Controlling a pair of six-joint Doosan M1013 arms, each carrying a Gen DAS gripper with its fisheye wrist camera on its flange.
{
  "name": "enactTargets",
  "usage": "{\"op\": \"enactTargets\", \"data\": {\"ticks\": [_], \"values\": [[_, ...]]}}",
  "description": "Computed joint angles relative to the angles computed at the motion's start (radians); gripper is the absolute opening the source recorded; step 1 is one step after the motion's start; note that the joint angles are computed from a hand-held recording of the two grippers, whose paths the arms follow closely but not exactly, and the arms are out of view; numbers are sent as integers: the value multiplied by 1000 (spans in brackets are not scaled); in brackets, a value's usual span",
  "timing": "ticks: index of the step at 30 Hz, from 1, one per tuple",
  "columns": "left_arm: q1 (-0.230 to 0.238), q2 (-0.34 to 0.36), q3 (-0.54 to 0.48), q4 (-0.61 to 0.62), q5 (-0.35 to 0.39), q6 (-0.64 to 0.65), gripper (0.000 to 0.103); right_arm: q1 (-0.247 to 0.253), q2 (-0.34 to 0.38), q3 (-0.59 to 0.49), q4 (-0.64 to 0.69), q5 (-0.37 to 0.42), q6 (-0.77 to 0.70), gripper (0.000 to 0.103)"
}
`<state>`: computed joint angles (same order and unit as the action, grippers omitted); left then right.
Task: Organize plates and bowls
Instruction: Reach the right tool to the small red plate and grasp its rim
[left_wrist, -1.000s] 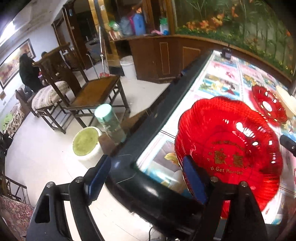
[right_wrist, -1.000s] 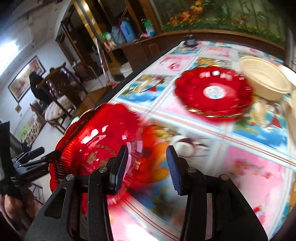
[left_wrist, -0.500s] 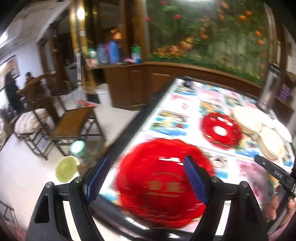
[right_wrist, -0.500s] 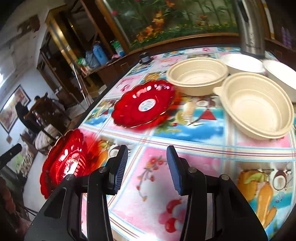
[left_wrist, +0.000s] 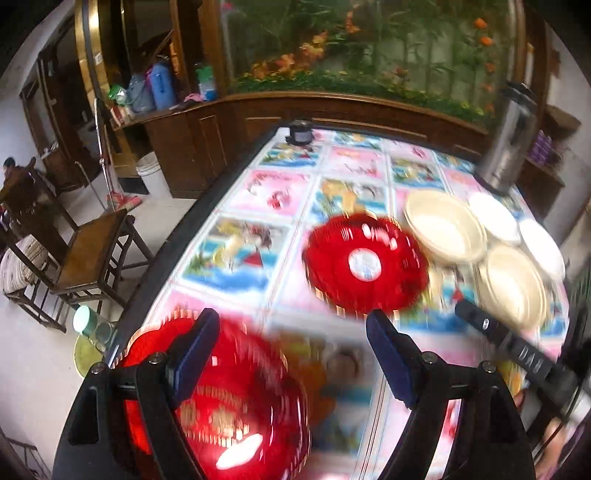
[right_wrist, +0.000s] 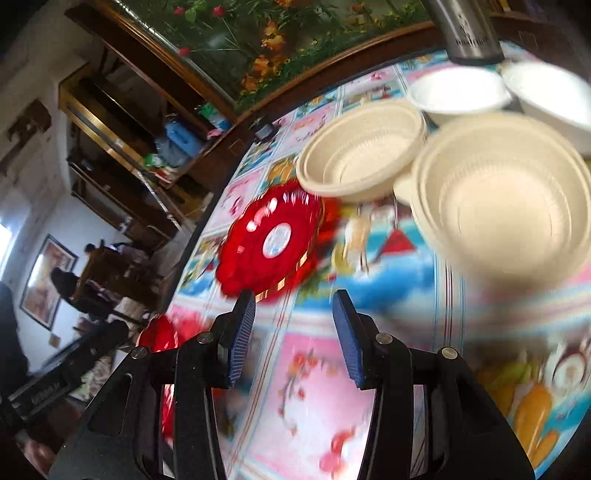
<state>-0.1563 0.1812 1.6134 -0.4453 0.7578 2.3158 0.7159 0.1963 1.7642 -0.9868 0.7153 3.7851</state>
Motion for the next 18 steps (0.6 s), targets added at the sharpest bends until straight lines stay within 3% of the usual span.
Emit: {"op": "enactTargets", "data": {"ticks": [8, 11, 15, 18], "values": [[-66, 174, -218, 178, 199, -397, 82, -85, 52, -73, 152, -4, -88, 44], [-74, 223, -255, 179, 253, -444, 82, -100, 49, -56, 165, -30, -94, 44], [-79, 274, -292, 191, 310, -481, 82, -126, 34, -8, 165, -140, -47, 44], [-67, 292, -303, 128, 347, -476, 82, -139, 32, 8, 141, -197, -11, 44]]}}
